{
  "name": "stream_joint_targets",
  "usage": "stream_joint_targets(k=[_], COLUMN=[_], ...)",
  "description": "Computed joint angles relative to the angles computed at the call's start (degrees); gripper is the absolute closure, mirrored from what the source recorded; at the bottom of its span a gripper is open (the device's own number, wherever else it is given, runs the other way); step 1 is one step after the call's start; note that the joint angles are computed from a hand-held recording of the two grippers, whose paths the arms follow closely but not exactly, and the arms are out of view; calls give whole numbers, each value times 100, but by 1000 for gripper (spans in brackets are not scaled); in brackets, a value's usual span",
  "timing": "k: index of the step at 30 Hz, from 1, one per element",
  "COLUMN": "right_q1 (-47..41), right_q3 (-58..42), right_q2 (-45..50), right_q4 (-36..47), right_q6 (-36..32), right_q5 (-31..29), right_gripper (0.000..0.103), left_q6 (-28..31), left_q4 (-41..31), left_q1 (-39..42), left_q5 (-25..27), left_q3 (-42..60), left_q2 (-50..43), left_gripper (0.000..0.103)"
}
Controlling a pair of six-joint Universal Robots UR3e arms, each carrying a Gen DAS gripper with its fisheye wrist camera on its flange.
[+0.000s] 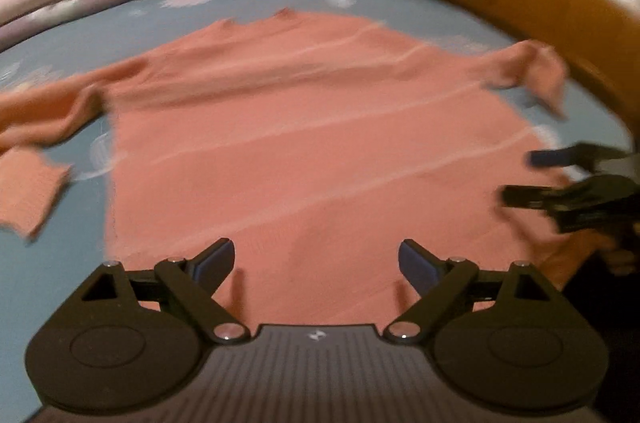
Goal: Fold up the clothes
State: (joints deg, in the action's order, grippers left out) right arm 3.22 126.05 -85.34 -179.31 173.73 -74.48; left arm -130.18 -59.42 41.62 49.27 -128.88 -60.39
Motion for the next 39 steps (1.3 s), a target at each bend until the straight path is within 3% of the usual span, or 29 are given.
stream_joint_targets(k=[2,4,5,11,14,16,19,20,22,28,31,35,39], right_q1=[-69,-133,-125,220,158,28,-40,-56,-130,-796,-1277,-1573,-1378], right_q3=[-59,-68,-63,-109,213,490,515,431,568,571,-46,-1300,-2952], right_q2=[53,73,69,155,-50,-242,-385,-394,-364,-777,-672,219,1495], right_q4=[-2,38,46,-14,-430,-734,-313,32,-125,-14,473,1064,1684], right_q6=[191,223,181,-189,-269,-399,-392,-377,-492,-265,246,689,1110], right_q5=[23,85,69,-423,-135,191,106,11,-13,826,1433,2240,1906], right_gripper=[0,0,0,0,0,0,0,0,0,0,0,0,0], left_q6=[-353,-627,-571,605,717,446,-493,-674,-898,-1046,-1369,-1759,-2118], left_q4=[408,916,830,-1522,-1761,-1403,-278,-70,284,342,417,1342,1888], left_q1=[-456,-607,-559,75,172,59,-494,-607,-751,-741,-834,-1397,-2047], left_q5=[238,389,377,334,253,138,374,451,558,573,472,499,1045], left_q3=[39,-310,-455,-498,-393,-428,-528,-587,-760,-833,-623,-484,-366], left_q2=[-465,-404,-183,1464,1651,1501,864,743,658,813,637,18,-716], left_gripper=[14,13,11,6,6,6,6,6,4,4,4,4,4])
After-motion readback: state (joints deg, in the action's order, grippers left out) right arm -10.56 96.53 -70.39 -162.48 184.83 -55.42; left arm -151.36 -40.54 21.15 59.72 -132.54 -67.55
